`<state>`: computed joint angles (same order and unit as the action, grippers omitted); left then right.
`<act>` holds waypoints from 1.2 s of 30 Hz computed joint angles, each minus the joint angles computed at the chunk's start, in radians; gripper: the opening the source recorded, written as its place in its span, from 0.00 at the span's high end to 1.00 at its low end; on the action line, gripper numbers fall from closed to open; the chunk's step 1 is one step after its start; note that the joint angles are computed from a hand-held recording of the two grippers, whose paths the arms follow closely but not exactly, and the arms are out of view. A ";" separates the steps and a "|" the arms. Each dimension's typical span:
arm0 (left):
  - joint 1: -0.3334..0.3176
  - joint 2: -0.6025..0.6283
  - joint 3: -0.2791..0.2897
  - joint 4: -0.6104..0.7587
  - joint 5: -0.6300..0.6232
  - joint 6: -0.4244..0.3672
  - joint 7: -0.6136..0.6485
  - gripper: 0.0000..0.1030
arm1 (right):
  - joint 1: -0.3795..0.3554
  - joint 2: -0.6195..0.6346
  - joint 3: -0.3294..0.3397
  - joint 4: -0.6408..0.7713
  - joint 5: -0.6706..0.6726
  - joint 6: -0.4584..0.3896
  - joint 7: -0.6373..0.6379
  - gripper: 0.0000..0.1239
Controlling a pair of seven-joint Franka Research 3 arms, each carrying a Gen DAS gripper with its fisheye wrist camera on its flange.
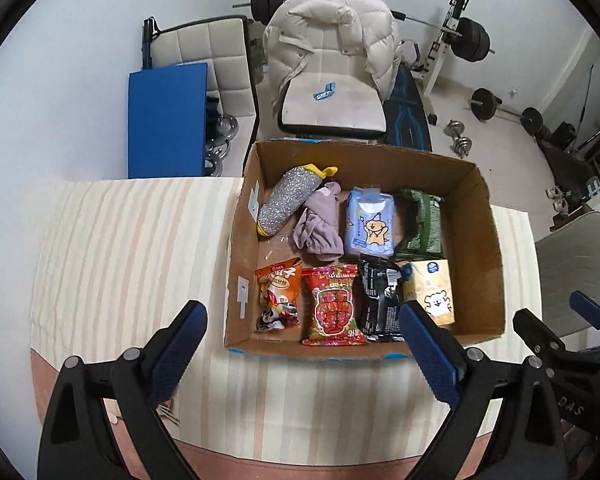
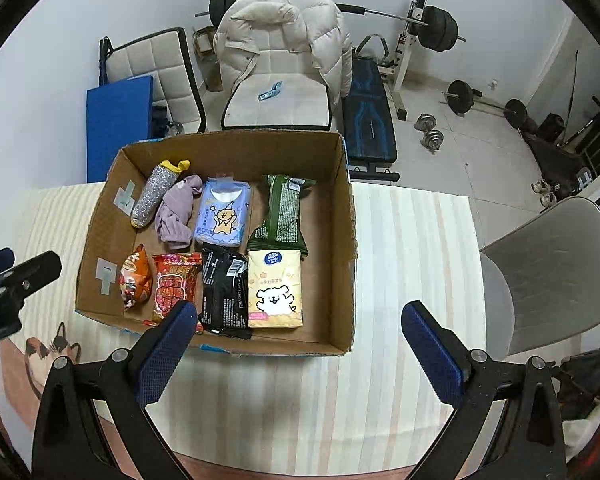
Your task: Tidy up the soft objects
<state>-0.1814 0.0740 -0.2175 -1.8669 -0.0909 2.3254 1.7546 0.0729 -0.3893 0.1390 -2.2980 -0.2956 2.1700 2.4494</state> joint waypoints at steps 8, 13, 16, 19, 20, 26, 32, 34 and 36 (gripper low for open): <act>-0.007 -0.102 0.009 -0.070 -0.021 0.025 0.009 0.04 | 0.004 -0.070 0.022 -0.001 -0.001 -0.036 0.023 0.17; -0.026 -0.234 0.032 -0.159 -0.072 0.042 0.043 0.04 | 0.007 -0.161 0.060 0.006 -0.012 -0.092 0.035 0.17; -0.046 -0.325 0.055 -0.217 -0.095 0.052 0.062 0.04 | 0.013 -0.228 0.095 0.019 -0.020 -0.140 0.041 0.17; -0.065 -0.406 0.080 -0.259 -0.106 0.044 0.076 0.04 | 0.021 -0.287 0.127 0.036 -0.019 -0.186 0.043 0.17; -0.070 -0.430 0.086 -0.270 -0.106 0.040 0.073 0.04 | 0.022 -0.300 0.136 0.044 -0.017 -0.204 0.042 0.17; -0.104 -0.550 0.125 -0.316 -0.121 -0.020 0.068 0.05 | 0.038 -0.368 0.186 0.096 0.016 -0.322 0.045 0.17; -0.136 -0.638 0.152 -0.349 -0.138 -0.076 0.085 0.05 | 0.045 -0.416 0.222 0.148 0.041 -0.420 0.055 0.17; -0.142 -0.664 0.156 -0.356 -0.138 -0.093 0.089 0.05 | 0.044 -0.430 0.235 0.163 0.042 -0.445 0.055 0.17; -0.146 -0.689 0.159 -0.369 -0.137 -0.093 0.090 0.04 | 0.041 -0.437 0.244 0.180 0.041 -0.466 0.051 0.17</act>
